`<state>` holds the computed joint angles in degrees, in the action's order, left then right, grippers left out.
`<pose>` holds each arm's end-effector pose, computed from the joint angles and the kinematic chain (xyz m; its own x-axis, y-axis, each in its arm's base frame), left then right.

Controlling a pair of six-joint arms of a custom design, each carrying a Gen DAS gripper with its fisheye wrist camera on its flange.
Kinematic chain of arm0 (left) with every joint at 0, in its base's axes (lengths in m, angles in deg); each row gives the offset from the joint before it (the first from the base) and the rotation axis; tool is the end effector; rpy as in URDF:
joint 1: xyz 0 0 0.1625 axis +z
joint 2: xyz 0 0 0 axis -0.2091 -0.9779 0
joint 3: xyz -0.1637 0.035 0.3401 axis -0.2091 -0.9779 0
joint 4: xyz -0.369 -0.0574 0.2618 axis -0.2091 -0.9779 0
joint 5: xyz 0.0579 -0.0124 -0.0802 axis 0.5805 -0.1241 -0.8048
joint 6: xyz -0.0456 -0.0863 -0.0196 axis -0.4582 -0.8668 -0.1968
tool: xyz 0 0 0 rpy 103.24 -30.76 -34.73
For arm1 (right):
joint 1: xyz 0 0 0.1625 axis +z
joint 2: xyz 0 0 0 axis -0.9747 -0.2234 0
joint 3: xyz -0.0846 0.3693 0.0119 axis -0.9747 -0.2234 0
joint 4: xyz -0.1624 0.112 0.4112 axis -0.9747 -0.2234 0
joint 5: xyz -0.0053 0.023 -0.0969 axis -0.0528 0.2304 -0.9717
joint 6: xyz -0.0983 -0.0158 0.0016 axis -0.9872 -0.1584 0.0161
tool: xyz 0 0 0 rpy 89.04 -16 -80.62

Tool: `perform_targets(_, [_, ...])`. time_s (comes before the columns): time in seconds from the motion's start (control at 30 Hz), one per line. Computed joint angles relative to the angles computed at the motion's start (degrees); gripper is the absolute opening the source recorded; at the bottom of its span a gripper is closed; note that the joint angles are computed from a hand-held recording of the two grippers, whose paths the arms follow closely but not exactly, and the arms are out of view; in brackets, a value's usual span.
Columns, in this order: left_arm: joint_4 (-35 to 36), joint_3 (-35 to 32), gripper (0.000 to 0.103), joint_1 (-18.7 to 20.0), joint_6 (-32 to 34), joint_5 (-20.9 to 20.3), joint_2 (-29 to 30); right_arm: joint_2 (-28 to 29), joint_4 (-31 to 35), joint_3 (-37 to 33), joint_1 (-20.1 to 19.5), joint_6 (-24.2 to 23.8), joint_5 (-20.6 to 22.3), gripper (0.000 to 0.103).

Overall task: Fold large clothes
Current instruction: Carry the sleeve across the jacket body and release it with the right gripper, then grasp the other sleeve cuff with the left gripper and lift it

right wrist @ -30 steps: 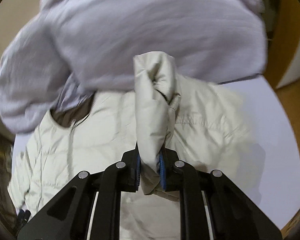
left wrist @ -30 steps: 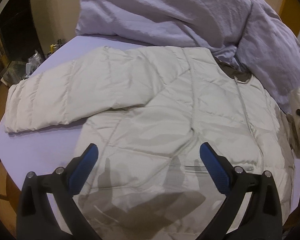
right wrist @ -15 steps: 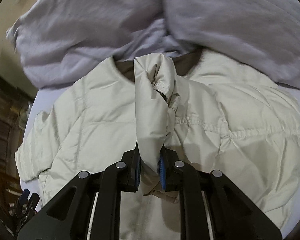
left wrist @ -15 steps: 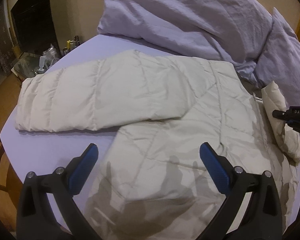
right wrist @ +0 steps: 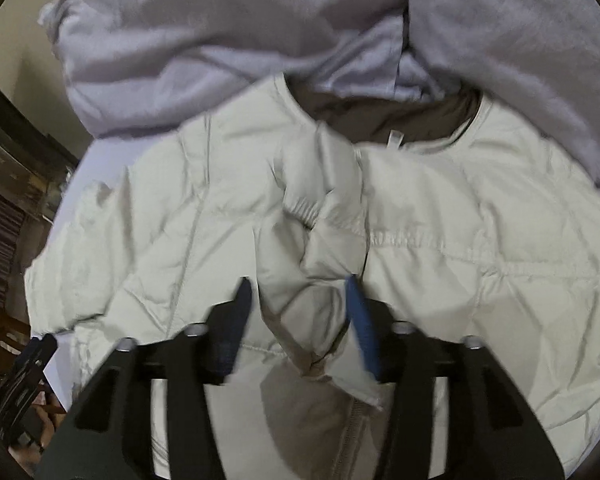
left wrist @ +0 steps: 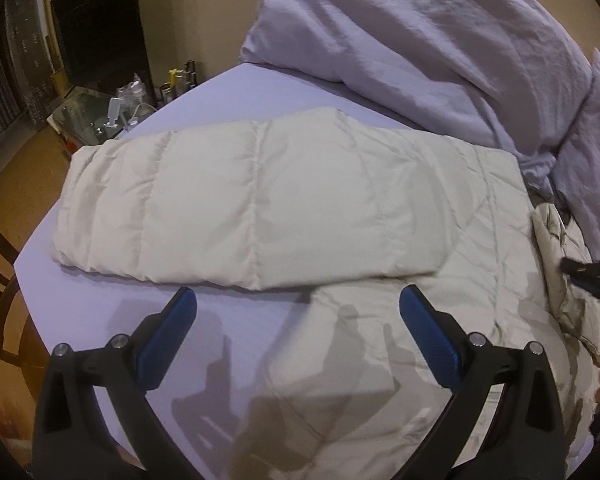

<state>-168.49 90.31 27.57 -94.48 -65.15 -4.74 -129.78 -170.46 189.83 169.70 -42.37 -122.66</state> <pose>-0.3793 -0.3156 0.0673 -0.7295 -0.3042 -0.6126 0.1727 0.7847 -0.5953 0.0993 -0.3046 0.5089 -0.8579 0.0415 0.5121 -0.2324 0.8576 -0.4588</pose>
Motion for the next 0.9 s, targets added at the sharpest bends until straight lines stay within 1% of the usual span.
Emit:
perform_targets(0.03, [0.6,0.1,0.101,0.1,-0.4,0.1,-0.3,-0.6,-1.2,0.0,-0.3,-0.6,0.4,0.061])
perform_targets(0.1, [1.5,0.5,0.101,0.5,-0.9,0.4,-1.2,-1.6,-4.3,0.1,-1.6,-1.0,0.2,0.062])
perform_targets(0.13, [1.6,0.7,0.101,0.6,-1.1,0.6,-1.7,-1.8,-5.5,0.3,-2.3,-1.0,-0.4,0.062])
perform_targets(0.17, [1.6,1.1,0.101,0.9,-1.2,0.7,-2.3,-1.5,-6.9,0.7,-2.8,-0.6,-2.0,0.062])
perform_targets(0.3, [2.0,1.8,0.101,1.7,-1.7,1.1,-3.5,-0.6,-8.6,2.1,-5.2,-0.9,-4.9,0.062])
perform_targets(0.33, [2.3,1.8,0.101,1.8,-1.9,1.2,-3.7,-0.4,-8.9,2.6,-5.2,-1.0,-5.4,0.064])
perform_targets(0.37, [2.5,1.9,0.101,1.9,-2.0,1.3,-3.8,0.0,-9.8,3.4,-4.9,-1.1,-6.3,0.070])
perform_targets(0.4, [2.7,1.9,0.101,2.1,-2.1,1.4,-4.0,0.2,-10.6,3.8,-5.1,-1.8,-6.8,0.073])
perform_targets(0.47, [3.3,2.0,0.101,2.3,-2.4,1.4,-4.2,1.0,-13.1,5.3,-4.4,-2.7,-9.2,0.080])
perform_targets(0.57, [3.9,2.3,0.101,2.7,-3.1,1.5,-4.8,1.9,-18.9,8.0,-4.3,-6.0,-11.9,0.084])
perform_targets(0.67, [4.9,2.7,0.101,2.7,-4.0,1.4,-5.5,1.9,-22.8,9.5,-4.7,-8.8,-11.9,0.086])
perform_targets(0.7, [5.1,2.9,0.101,2.8,-4.3,1.4,-5.8,1.6,-23.2,9.7,-5.0,-9.3,-11.5,0.086])
perform_targets(0.77, [5.7,3.1,0.101,3.0,-4.7,1.3,-6.3,1.6,-22.1,9.3,-5.2,-8.9,-11.2,0.087])
perform_targets(0.9, [7.8,3.7,0.101,3.1,-5.8,1.6,-8.0,1.6,-17.6,7.4,-5.1,-5.5,-10.9,0.087])
